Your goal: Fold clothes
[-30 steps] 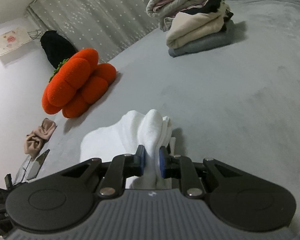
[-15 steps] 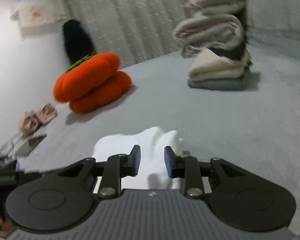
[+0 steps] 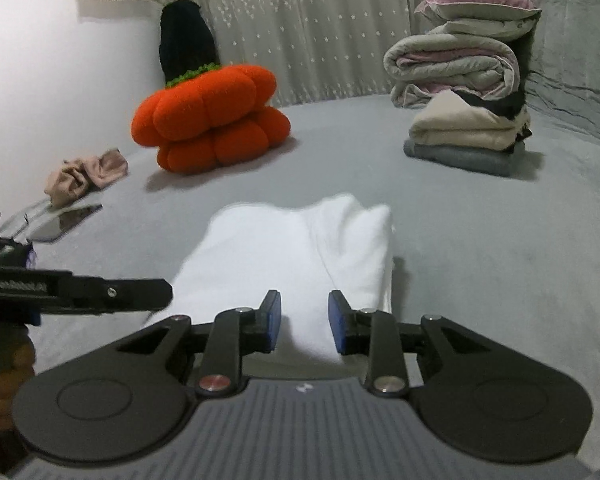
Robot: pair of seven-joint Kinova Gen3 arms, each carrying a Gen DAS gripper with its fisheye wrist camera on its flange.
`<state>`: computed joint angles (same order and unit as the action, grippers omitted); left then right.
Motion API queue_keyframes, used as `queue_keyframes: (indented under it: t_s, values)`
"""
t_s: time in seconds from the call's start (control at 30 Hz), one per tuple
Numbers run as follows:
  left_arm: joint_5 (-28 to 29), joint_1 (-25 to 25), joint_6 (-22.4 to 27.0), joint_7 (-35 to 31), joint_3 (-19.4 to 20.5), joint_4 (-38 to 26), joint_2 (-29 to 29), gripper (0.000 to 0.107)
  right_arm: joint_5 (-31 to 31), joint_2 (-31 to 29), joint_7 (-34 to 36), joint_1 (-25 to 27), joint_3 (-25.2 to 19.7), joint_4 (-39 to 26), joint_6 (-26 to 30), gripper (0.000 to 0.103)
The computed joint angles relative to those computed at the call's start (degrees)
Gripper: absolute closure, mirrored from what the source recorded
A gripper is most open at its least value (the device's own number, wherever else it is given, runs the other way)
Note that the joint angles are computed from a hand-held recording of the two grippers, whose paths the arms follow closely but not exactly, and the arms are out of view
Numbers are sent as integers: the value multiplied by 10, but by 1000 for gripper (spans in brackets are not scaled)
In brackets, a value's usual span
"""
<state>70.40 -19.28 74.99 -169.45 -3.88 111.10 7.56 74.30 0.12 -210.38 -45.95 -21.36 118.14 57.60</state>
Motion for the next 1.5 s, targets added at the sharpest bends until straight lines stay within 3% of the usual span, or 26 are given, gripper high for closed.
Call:
queue_keyframes:
  t_s: [0.27,0.4,0.63,0.8,0.93,1.0,1.1,1.17,1.5]
  values:
    - [21,44,-82,5,26,-36,7,69,29,22,70,38,37,-38,-37,72]
    - [26,65,-124,19,39,-48,18,69,26,38,95,62,58,-55,-81,72]
    - [14,80,-187,21,50,-43,39,71,5,53,104,73,75,-49,-107,75]
    - [35,74,-194,-21,56,-25,40,71,37,55,50,71,75,-26,-111,75]
    - [32,78,-198,-14,56,-26,33,71,35,59,58,67,74,-31,-101,75]
    - [25,78,-198,2,53,-28,23,65,22,57,74,67,73,-39,-97,75]
    - [27,74,-193,11,45,-20,2,51,15,52,87,53,65,-46,-70,65]
    - [35,66,-170,-5,37,-11,-9,51,20,49,88,40,57,-45,-43,59]
    - [17,60,-127,-62,8,32,-46,51,1,31,64,-2,25,-24,37,59]
